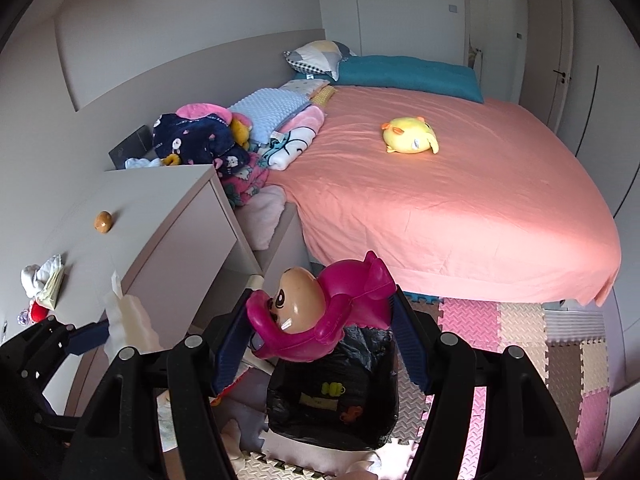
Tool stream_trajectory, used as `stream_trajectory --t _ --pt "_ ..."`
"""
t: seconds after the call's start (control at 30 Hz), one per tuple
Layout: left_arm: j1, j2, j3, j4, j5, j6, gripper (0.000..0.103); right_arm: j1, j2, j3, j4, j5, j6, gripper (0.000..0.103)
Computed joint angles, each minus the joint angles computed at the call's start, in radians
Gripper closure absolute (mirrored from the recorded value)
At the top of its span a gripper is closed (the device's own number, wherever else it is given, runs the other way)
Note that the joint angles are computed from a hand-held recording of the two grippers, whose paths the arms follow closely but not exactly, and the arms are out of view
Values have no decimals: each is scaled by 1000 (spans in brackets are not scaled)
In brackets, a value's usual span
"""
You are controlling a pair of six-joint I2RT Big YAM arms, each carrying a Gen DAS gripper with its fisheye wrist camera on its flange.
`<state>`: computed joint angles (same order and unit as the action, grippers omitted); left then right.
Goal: Collect trash
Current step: 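Carry the foam block and pink doll over the black bin, then open the left gripper over the bin while the right opens to drop the doll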
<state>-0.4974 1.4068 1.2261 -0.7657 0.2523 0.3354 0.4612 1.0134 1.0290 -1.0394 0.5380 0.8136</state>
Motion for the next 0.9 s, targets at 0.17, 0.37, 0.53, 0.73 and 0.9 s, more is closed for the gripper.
stream_trajectory --t 0.17,0.37,0.53,0.73,0.9 --pt "-3 35 33 -52 3 -9 14 -29 -3 -7 11 -7 16 32" --pt "15 56 52 -51 -40 -38 5 -32 18 20 -31 41 17 11" --pt "41 56 53 -57 -33 -45 5 -19 28 24 -17 31 20 11" --pt "80 43 44 -49 -23 -42 5 19 62 47 -16 35 24 11" --pt "115 25 31 -41 -10 -33 5 53 100 79 -15 42 27 11"
